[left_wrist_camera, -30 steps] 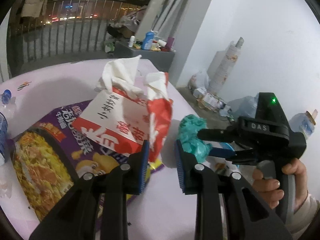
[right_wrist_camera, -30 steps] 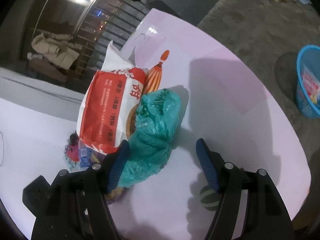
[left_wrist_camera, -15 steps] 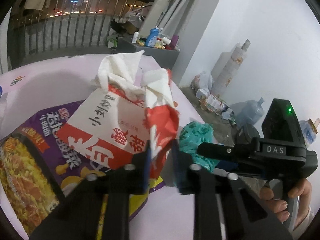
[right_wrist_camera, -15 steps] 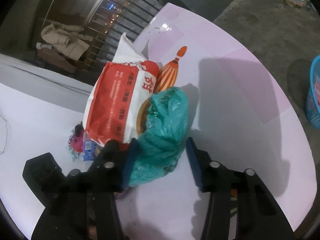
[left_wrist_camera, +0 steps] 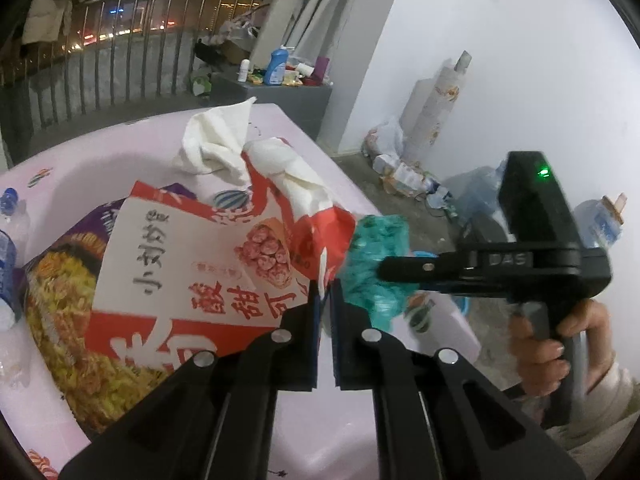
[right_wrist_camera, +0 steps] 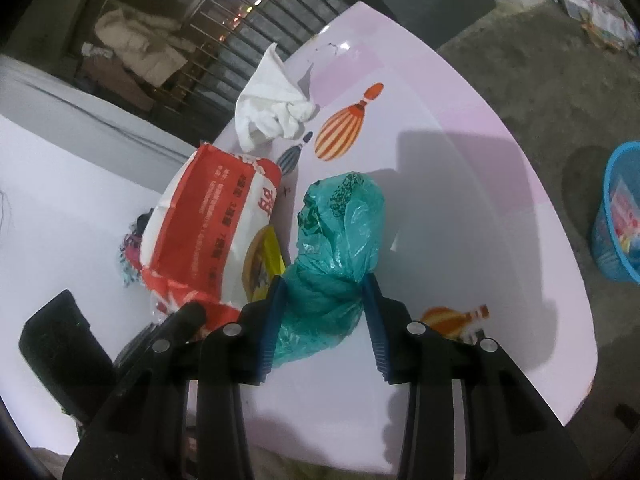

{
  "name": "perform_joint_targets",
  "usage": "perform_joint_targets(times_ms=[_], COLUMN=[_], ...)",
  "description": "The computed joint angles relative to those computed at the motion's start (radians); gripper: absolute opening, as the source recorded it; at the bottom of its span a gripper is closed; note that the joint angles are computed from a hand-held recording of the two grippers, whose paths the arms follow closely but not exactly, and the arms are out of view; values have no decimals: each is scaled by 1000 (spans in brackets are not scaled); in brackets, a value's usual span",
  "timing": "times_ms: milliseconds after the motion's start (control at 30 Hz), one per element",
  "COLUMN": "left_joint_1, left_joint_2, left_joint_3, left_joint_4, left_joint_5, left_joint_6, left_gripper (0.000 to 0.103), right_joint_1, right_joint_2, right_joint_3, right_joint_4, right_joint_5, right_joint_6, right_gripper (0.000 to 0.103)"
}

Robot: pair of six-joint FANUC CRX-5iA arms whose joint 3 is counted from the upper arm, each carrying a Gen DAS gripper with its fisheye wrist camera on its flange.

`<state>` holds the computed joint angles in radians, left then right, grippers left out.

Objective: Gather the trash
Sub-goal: 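Grasp the teal plastic bag with the right gripper while the left gripper grasps the red-and-white snack bag, then lift the teal bag and the snack bag up off the table with both grippers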

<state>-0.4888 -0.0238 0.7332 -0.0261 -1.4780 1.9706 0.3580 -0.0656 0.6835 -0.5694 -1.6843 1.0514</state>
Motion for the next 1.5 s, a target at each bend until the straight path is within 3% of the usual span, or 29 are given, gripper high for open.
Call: perform_joint_targets(times_ms=[167,300,633,967,1133,1367,1433,1500], left_joint_1=[21,23,-5,-5,-8,2,4,3], left_joint_2=[6,8,18,36,59,70,70,78], left_joint_3=[-27,-37,-45,-38,-17,-10,-12,-2], left_joint_4=[28,29,-3,12,26,37,39,35], left_joint_5=[10,18,34,37,26,27,35,29], left_joint_6=[47,62,66,43,18,13,14,6], left_gripper=[11,19,20,26,26,25,23,13], right_joint_1=[-24,-25,-61,-64,-83,-89,-86,-90], right_joint_2=[-3,-4,7,11,6,-7,-9,-10], right_joint_3=[-13,-23,-32,-41,-54,-66,-68,-70], right_joint_4=[-17,-12,-89,-111,-136,-134,-131,-134], right_joint_5=[11,27,31,36,32,37,39,38], right_joint_6=[-41,-75,-143,-153,-154,-137,-135,-133], right_gripper=[42,54,61,61,48,46,46,46])
